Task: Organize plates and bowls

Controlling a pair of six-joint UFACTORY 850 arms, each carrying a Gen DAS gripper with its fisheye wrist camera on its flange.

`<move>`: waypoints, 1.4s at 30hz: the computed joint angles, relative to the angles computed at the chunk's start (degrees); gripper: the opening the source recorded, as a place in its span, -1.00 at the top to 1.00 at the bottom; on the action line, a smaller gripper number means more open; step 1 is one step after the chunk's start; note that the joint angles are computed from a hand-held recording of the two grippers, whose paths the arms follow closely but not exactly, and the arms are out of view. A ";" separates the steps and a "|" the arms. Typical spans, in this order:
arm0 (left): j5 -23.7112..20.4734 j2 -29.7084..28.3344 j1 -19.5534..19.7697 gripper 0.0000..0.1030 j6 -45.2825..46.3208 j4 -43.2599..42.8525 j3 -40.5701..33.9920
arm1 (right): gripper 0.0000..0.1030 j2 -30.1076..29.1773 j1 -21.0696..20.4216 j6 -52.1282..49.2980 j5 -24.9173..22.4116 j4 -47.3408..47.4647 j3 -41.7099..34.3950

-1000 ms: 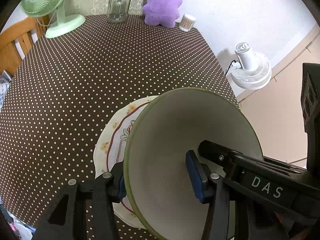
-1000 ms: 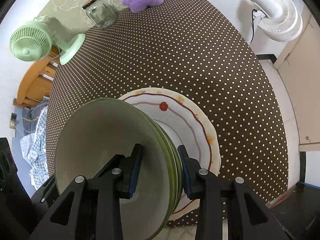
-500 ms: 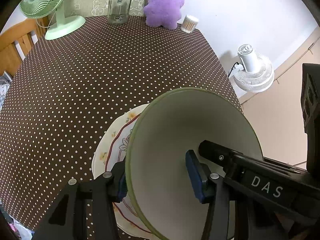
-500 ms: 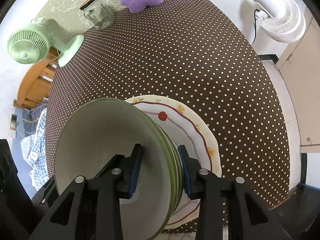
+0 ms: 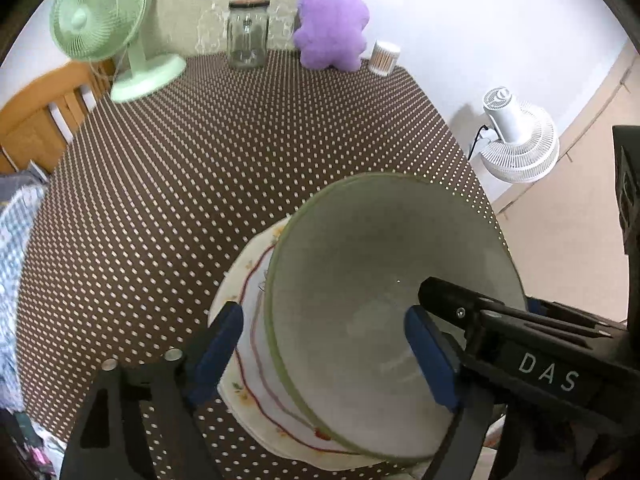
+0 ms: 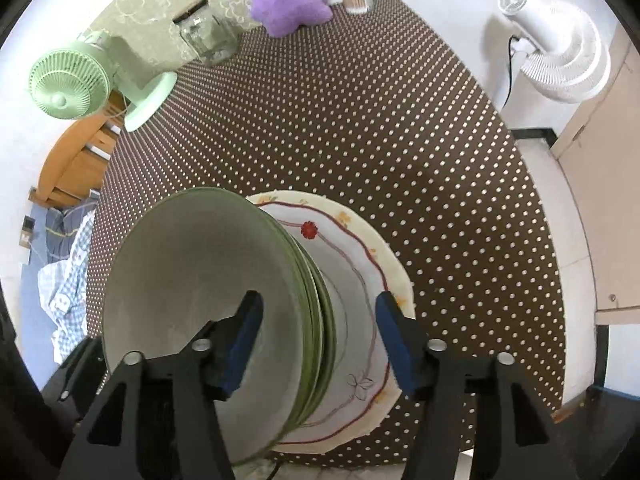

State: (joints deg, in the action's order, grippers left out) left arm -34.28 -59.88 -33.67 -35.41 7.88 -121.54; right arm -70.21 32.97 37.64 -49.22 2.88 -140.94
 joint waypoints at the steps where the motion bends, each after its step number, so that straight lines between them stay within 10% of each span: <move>1: 0.52 0.87 -0.13 -0.70 -0.49 1.33 1.11 | -0.25 1.25 0.25 0.62 1.02 -1.11 1.89; 23: 19.29 23.83 2.70 -0.74 -41.68 53.95 33.75 | -0.48 8.13 13.66 41.85 -4.29 -45.66 6.04; 32: 14.44 29.75 2.00 -0.80 -74.26 85.35 44.58 | -0.50 11.40 17.02 51.08 1.16 -54.15 13.31; 42: 6.54 31.92 -0.73 -0.87 -90.85 95.55 52.19 | -0.50 17.39 19.49 63.56 6.21 -65.39 28.65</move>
State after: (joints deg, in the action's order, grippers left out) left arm -27.74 -27.96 -34.40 -126.26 103.43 -69.35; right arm -52.82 52.47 101.19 -43.02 -62.52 -112.29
